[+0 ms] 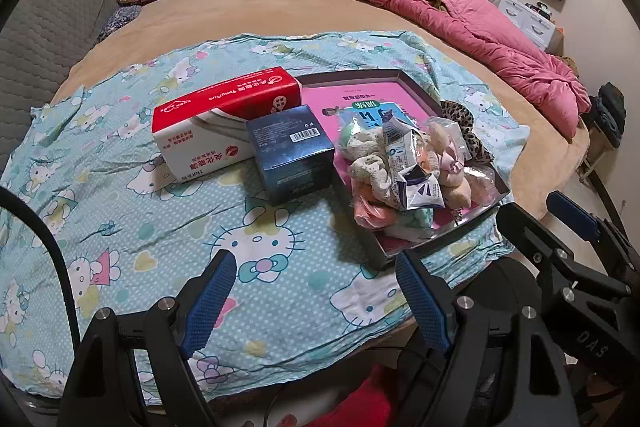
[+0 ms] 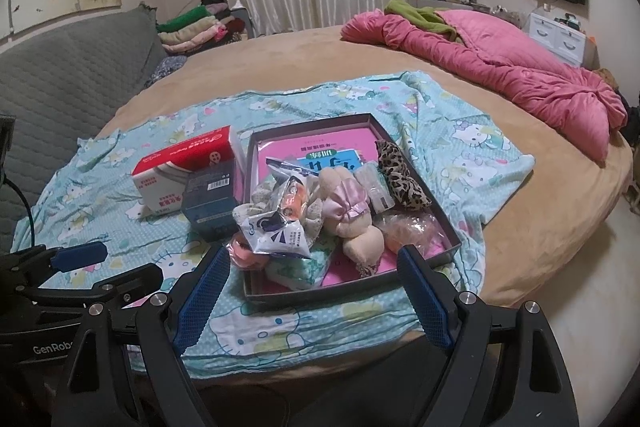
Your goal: Organize soft objects
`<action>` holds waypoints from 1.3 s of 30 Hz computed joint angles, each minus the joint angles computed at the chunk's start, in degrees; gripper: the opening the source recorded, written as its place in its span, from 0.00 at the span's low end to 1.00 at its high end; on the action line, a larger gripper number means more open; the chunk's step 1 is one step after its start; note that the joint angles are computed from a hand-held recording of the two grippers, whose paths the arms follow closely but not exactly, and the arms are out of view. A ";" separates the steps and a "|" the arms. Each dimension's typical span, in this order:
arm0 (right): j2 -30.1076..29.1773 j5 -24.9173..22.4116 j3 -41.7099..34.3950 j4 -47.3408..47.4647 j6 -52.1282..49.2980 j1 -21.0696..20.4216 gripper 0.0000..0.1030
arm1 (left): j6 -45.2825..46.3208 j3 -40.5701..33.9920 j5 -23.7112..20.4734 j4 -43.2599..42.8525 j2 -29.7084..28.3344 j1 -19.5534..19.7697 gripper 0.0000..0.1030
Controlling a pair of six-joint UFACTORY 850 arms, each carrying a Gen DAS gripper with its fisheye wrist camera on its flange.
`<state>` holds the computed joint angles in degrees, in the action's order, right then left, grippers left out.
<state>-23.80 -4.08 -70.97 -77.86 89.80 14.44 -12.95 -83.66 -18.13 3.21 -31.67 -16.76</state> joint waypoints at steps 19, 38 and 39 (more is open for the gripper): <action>-0.12 -0.01 0.09 1.21 -1.26 0.02 0.84 | -1.57 0.02 -0.06 1.15 -0.06 0.23 0.79; -0.15 -0.10 0.03 3.03 -2.97 0.08 0.84 | -2.43 0.06 -0.14 1.93 0.03 0.40 0.79; -0.15 -0.14 -0.01 2.96 -2.87 0.09 0.84 | -2.22 0.08 -0.15 1.74 0.05 0.43 0.79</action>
<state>-23.95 -4.22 -70.98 -74.90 86.93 14.53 -15.16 -83.59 -18.27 4.95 -31.62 -16.34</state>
